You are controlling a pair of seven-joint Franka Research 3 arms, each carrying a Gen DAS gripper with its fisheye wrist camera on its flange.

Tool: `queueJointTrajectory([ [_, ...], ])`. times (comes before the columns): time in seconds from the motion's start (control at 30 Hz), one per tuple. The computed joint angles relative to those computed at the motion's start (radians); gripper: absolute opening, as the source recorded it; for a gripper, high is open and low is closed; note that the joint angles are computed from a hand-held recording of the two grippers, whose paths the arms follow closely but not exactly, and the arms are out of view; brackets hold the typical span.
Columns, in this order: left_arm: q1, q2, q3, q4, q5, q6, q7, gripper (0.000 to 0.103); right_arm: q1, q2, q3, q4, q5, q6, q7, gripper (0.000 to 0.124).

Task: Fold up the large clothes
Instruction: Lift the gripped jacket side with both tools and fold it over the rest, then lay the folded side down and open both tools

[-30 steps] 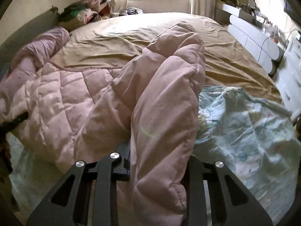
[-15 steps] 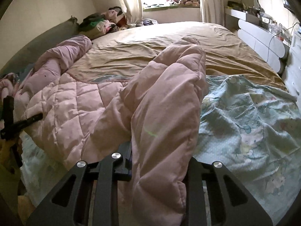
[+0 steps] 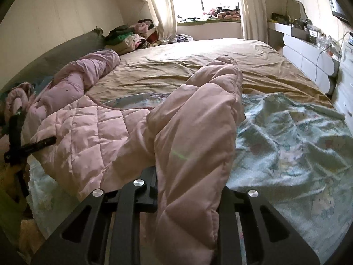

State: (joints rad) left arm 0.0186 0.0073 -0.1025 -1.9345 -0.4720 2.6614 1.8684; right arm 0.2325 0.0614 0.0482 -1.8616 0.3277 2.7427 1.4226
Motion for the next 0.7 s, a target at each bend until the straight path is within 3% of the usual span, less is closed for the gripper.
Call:
queueJointTrajectory([
  [0.17, -0.007, -0.019, 0.003, -0.051, 0.036, 0.032, -0.01, 0.027, -0.005, -0.03, -0.002, -0.068, 0.038, 0.024, -0.021, 0.02],
  [0.43, 0.0, 0.016, 0.002, -0.081, 0.168, 0.051, -0.124, 0.031, -0.007, 0.034, -0.033, -0.066, -0.185, -0.012, 0.226, 0.022],
  [0.7, 0.011, 0.033, -0.01, -0.107, 0.209, 0.089, -0.146, 0.041, 0.02, 0.13, -0.065, -0.006, -0.352, -0.123, 0.406, 0.044],
])
